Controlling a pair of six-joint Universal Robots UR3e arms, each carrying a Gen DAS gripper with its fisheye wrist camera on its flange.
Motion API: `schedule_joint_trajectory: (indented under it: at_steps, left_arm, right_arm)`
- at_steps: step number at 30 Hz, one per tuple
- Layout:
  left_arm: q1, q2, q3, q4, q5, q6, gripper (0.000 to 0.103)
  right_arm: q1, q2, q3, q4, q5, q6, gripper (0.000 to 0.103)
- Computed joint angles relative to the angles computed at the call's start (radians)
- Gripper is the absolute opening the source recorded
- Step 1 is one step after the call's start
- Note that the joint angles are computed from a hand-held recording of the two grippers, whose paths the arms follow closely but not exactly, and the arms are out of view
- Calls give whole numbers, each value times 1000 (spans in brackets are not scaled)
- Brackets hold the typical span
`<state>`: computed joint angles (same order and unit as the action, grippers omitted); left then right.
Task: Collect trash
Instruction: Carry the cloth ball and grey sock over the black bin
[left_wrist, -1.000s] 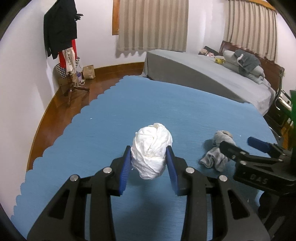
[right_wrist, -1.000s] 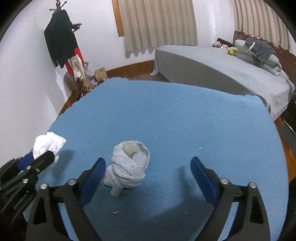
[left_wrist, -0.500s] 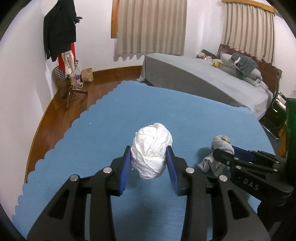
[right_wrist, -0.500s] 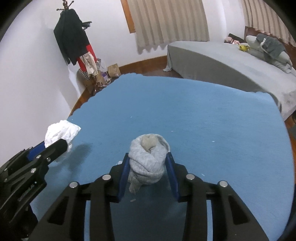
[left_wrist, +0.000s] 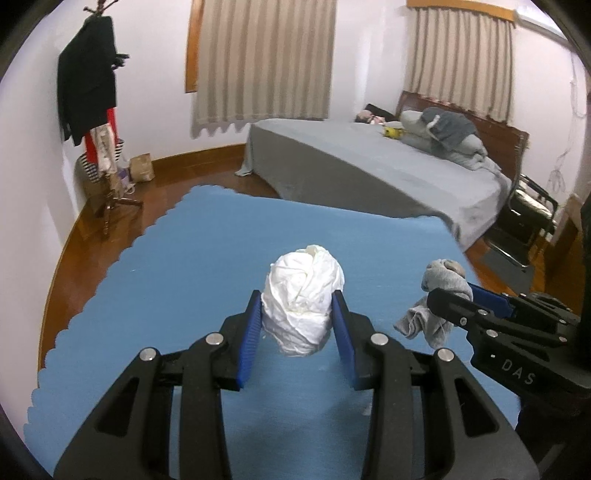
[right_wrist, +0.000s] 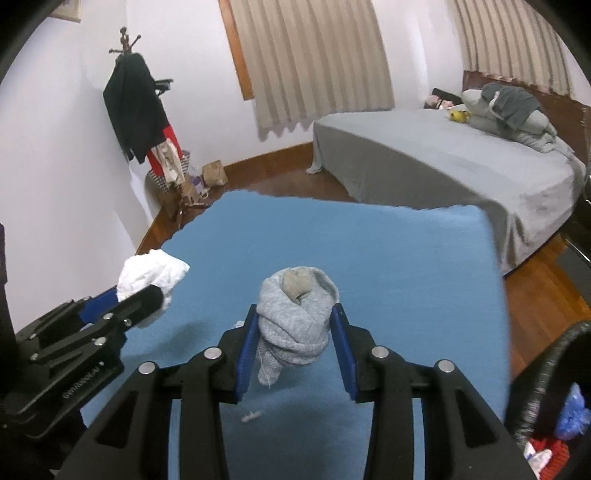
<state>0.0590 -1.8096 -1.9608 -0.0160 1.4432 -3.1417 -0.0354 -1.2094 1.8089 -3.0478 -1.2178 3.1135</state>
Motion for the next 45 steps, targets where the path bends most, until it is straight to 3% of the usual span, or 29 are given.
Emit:
schedule_joint_trajectory:
  at_steps: [24,38,45]
  left_arm:
    - [-360,-19,177,-83,115,-86,36]
    - [-516,-110,327,-129,149,-103,36]
    - [-574,-168,401,-152,153,-103,36]
  right_arm:
    - [-458,-516,409,94,235,-135,39]
    - [-780,-764,530,302,397,-296,39]
    - [-957,-895,571,481,485,-423,39]
